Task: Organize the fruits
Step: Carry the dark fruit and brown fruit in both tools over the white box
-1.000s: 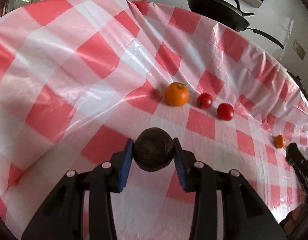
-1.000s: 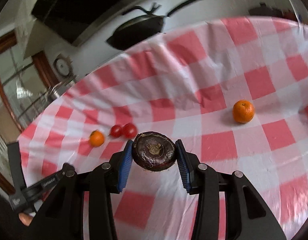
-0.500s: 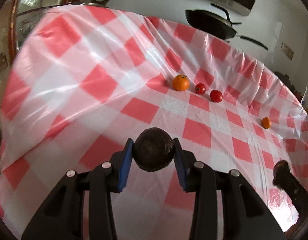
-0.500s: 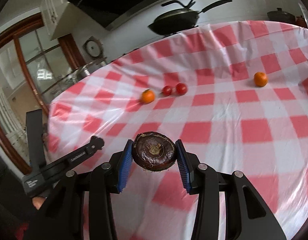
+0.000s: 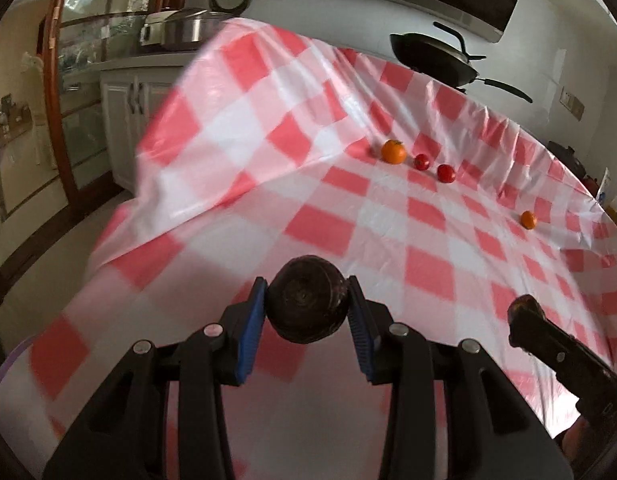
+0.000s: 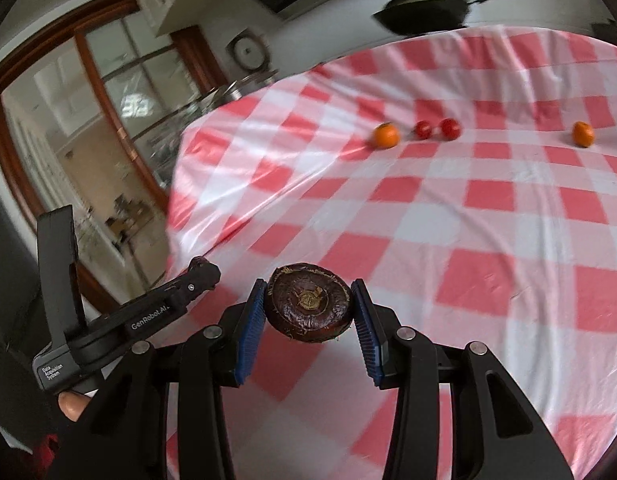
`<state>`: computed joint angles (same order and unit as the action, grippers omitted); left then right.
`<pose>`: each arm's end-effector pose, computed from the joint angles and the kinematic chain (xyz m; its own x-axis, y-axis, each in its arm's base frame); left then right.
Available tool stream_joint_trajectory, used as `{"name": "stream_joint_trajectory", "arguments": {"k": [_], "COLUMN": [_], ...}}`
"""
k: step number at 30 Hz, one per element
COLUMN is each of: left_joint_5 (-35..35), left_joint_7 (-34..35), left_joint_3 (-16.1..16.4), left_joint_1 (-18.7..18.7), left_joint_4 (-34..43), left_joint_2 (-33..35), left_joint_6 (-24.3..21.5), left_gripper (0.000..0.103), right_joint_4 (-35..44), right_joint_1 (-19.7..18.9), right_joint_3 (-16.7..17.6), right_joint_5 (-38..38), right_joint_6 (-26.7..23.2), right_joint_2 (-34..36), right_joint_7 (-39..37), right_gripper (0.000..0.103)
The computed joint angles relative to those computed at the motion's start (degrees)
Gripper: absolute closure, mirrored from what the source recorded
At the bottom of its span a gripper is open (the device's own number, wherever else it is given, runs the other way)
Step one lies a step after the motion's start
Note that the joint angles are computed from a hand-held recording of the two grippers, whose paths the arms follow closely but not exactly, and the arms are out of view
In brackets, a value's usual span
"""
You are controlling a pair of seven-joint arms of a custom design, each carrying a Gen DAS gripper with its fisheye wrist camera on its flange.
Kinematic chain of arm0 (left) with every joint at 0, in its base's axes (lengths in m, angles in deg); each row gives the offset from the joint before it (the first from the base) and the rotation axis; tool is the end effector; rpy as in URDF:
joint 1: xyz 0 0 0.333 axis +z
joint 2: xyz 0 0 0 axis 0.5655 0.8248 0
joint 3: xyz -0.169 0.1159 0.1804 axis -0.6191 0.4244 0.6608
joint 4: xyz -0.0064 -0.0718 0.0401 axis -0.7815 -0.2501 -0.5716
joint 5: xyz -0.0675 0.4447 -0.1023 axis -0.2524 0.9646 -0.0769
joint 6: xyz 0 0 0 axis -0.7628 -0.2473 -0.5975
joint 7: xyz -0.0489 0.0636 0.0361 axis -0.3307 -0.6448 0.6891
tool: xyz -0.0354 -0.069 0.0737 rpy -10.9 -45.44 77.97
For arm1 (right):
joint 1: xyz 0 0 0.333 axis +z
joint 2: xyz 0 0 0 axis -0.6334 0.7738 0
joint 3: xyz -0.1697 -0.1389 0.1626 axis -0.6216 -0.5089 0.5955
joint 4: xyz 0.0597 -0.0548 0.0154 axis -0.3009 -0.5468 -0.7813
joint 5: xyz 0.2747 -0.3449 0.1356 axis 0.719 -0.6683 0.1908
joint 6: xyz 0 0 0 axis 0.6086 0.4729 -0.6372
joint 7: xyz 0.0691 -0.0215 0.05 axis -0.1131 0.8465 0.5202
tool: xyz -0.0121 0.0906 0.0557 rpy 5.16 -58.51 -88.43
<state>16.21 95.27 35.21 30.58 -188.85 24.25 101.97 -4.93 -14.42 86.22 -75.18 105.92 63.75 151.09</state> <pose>0.5286 -0.1959 0.5637 0.0734 -0.9785 0.1927 -0.6211 -0.1960 -0.7588 0.6093 0.3959 0.5681 0.4069 -0.8399 -0.3591 -0.6330 0.0242 -0.7737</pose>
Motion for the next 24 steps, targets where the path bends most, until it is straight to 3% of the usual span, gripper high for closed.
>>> {"name": "stream_joint_trajectory", "arguments": {"k": [13,24], "left_joint_5": [-3.92,-3.86], "left_joint_7": [3.18,-0.79], "left_joint_3": [3.52,2.78], "left_joint_1": [1.53,8.19], "left_joint_4": [-17.7,-31.94], "left_joint_2": [-20.06,-37.93], "left_joint_6": [-2.32,-7.13], "left_gripper": [0.063,0.063], "right_joint_4": [5.1,11.11], "right_joint_1": [4.32,9.32], "right_joint_3": [3.15,5.51], "right_joint_5": [-0.03,-1.86], "right_joint_6": [-7.41,-14.67], "right_joint_2": [3.17,7.96], "right_joint_7": [-10.01,-22.56], "right_gripper": [0.061,0.061]}}
